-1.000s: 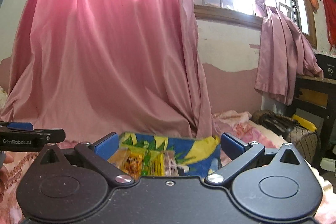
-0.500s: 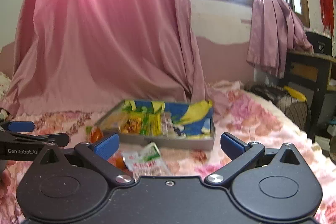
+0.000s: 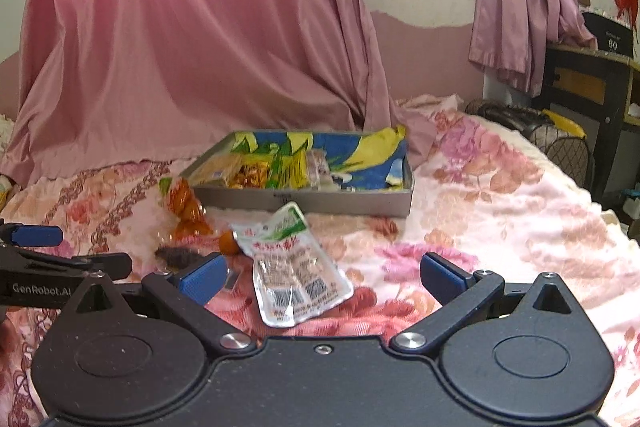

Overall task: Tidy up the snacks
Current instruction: 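Withdraw both tools from the tray back toward the remaining snacks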

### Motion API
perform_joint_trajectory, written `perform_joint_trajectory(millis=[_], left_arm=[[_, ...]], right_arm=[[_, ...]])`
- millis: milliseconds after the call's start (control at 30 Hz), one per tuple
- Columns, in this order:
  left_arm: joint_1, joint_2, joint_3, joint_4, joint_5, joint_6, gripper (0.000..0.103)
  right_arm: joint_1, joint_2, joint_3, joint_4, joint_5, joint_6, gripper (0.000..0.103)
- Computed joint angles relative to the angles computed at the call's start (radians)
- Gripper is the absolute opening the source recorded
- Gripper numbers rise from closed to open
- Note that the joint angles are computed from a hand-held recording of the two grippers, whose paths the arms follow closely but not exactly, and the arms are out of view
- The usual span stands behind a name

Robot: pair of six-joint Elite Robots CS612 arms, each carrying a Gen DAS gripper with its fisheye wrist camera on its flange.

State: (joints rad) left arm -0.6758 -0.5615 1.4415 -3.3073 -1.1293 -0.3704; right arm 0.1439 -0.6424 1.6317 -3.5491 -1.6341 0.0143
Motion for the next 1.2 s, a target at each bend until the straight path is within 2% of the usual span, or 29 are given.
perform_joint_trajectory(millis=[233, 433, 667, 1200], left_arm=[[0.004, -0.004, -0.005, 0.077, -0.002, -0.017, 0.103], [0.011, -0.007, -0.013, 0.134, -0.014, 0.002, 0.103], [0.019, -0.004, -0.017, 0.146, -0.039, 0.018, 0.103], [0.055, 0.032, -0.083, 0.13, -0.107, 0.129, 0.103]], right_arm=[[0.0, 0.008, -0.005, 0.054, 0.008, 0.002, 0.102], [0.0, 0.015, -0.012, 0.078, 0.015, -0.007, 0.102], [-0.001, 0.023, -0.021, 0.09, 0.024, -0.008, 0.102], [-0.008, 0.074, -0.076, 0.1, 0.051, -0.059, 0.102]])
